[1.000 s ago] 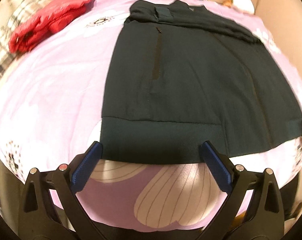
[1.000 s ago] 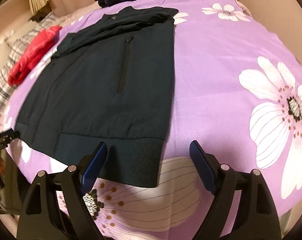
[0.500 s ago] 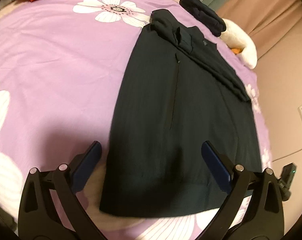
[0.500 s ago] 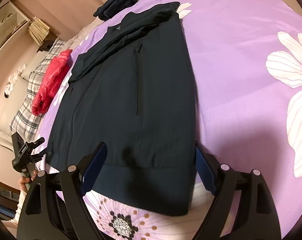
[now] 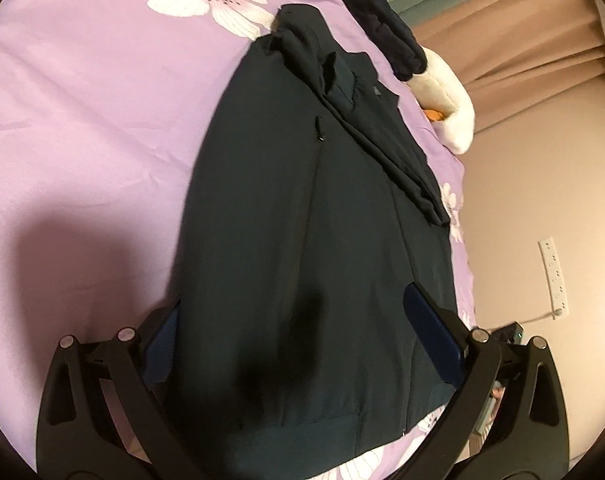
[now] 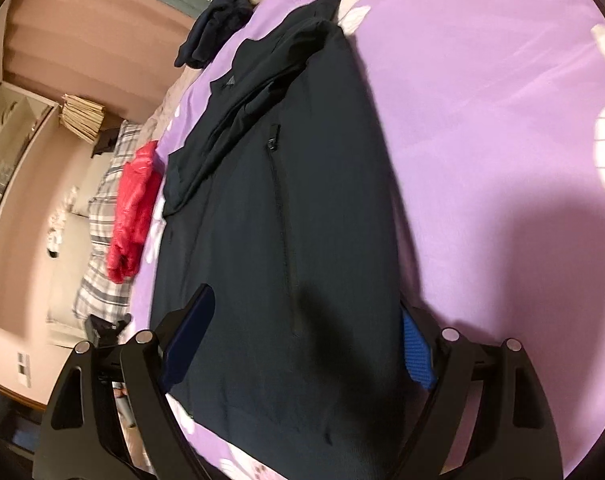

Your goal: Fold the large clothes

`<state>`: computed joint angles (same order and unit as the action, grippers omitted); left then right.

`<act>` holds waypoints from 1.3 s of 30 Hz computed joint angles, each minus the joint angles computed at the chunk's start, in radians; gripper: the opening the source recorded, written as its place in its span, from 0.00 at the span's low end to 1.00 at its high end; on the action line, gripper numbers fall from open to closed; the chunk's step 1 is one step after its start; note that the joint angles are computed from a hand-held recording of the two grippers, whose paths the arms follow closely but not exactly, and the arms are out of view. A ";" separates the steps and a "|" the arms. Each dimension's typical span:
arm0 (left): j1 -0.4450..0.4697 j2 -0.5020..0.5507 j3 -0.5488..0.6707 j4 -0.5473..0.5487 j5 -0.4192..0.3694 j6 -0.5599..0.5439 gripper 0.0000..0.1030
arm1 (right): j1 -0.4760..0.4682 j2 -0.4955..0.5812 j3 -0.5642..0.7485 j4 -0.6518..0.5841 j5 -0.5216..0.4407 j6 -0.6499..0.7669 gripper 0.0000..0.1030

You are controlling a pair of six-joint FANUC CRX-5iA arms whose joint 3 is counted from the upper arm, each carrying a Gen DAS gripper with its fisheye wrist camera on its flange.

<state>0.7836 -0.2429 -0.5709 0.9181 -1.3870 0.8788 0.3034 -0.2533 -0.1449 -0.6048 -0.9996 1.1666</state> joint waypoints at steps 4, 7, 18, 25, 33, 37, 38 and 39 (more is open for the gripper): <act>0.024 0.013 -0.003 0.007 -0.082 -0.052 0.98 | -0.031 0.024 0.028 -0.092 -0.052 0.079 0.82; 0.060 0.003 -0.018 0.014 -0.138 -0.089 0.98 | -0.079 0.016 0.028 -0.172 -0.106 0.132 0.82; 0.144 -0.072 -0.085 -0.007 -0.285 -0.148 0.98 | -0.144 -0.066 -0.015 -0.270 -0.281 0.209 0.82; 0.070 -0.093 -0.068 -0.031 -0.192 -0.096 0.98 | -0.055 -0.078 -0.033 -0.189 -0.183 0.140 0.82; 0.011 -0.140 -0.064 -0.060 -0.070 0.004 0.94 | 0.012 -0.090 -0.066 -0.124 -0.057 0.096 0.82; 0.027 -0.178 -0.060 -0.105 -0.048 0.029 0.78 | 0.053 -0.110 -0.097 -0.059 0.005 0.045 0.65; 0.030 -0.184 -0.058 -0.113 -0.044 0.034 0.75 | 0.053 -0.113 -0.105 -0.054 0.016 0.034 0.59; 0.034 -0.190 -0.057 -0.123 -0.040 0.038 0.69 | 0.055 -0.117 -0.112 -0.047 0.024 0.021 0.55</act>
<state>0.8177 -0.4326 -0.6280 0.7953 -1.4275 0.9171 0.3587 -0.3698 -0.2570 -0.6516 -0.9761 1.1881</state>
